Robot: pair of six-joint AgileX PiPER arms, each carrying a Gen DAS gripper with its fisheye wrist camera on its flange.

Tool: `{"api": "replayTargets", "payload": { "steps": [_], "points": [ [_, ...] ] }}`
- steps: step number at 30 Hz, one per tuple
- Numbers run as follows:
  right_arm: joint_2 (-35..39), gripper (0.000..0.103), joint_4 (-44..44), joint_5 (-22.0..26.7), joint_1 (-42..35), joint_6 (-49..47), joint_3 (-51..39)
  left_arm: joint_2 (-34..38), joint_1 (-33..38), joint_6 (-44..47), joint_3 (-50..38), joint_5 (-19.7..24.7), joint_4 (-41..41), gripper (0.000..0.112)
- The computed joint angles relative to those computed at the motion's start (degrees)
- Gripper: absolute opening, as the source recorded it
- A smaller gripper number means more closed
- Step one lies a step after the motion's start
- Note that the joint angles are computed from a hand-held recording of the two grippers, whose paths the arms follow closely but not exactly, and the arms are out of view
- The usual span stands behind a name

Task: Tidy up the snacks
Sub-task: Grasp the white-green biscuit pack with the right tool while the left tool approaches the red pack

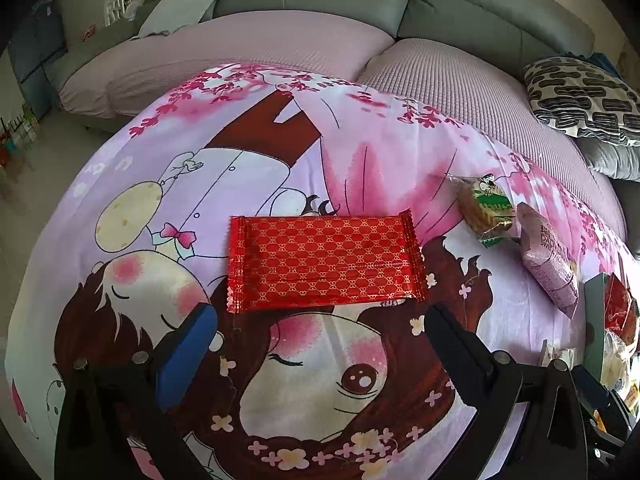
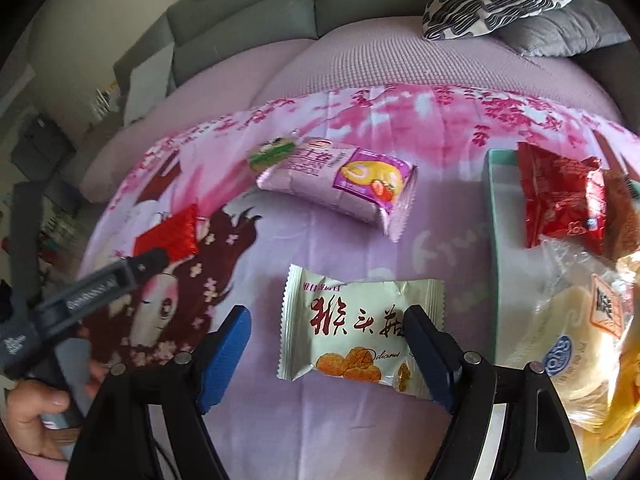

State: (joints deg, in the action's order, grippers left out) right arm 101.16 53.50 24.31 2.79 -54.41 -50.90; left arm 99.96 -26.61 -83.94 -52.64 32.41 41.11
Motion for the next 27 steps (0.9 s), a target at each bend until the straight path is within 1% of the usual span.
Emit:
{"api": "replayTargets", "payload": {
  "steps": [2,3,6,7,10,12,15,17,20,23,27],
  "points": [
    [-0.3,0.078,-2.42,-1.71,1.05,2.22,0.26,0.18,-0.07,0.2,-0.15,0.21,-0.12,0.103],
    [-0.45,0.075,-5.33,-3.31,2.05,4.83,0.42,0.24,-0.12,0.07,-0.21,0.23,0.02,0.103],
    [-0.18,0.072,-15.22,-7.01,4.58,13.08,0.58,0.3,-0.04,0.19,-0.47,0.54,0.07,0.103],
    [0.06,0.072,-18.05,-7.83,5.21,15.36,0.47,0.44,0.09,0.4,-0.73,0.84,0.09,0.103],
    [0.23,0.072,-22.41,-9.03,6.08,18.57,0.63,0.92,1.06,2.19,-1.74,1.19,-0.69,0.103],
    [0.54,0.072,-21.98,-9.02,6.03,17.97,0.38,1.38,2.08,3.59,-3.0,1.52,-1.2,0.103],
    [0.68,0.072,-17.88,-8.18,5.13,13.72,0.23,2.19,3.75,3.56,-5.25,2.62,0.31,0.103],
    [0.85,0.072,-16.33,-8.15,4.93,12.13,0.17,3.86,4.77,4.56,-7.82,5.27,1.78,0.103],
    [1.09,0.072,-16.8,-8.27,5.04,12.58,0.0,6.19,7.11,5.42,-10.71,8.27,1.62,0.103],
    [1.12,0.072,-15.61,-8.26,4.96,11.23,0.07,8.14,9.93,8.63,-12.49,8.95,-0.85,0.103],
    [1.14,0.072,-15.46,-8.3,4.91,11.05,0.12,9.25,11.71,11.19,-12.64,9.81,-2.35,0.103]
  ]
}}
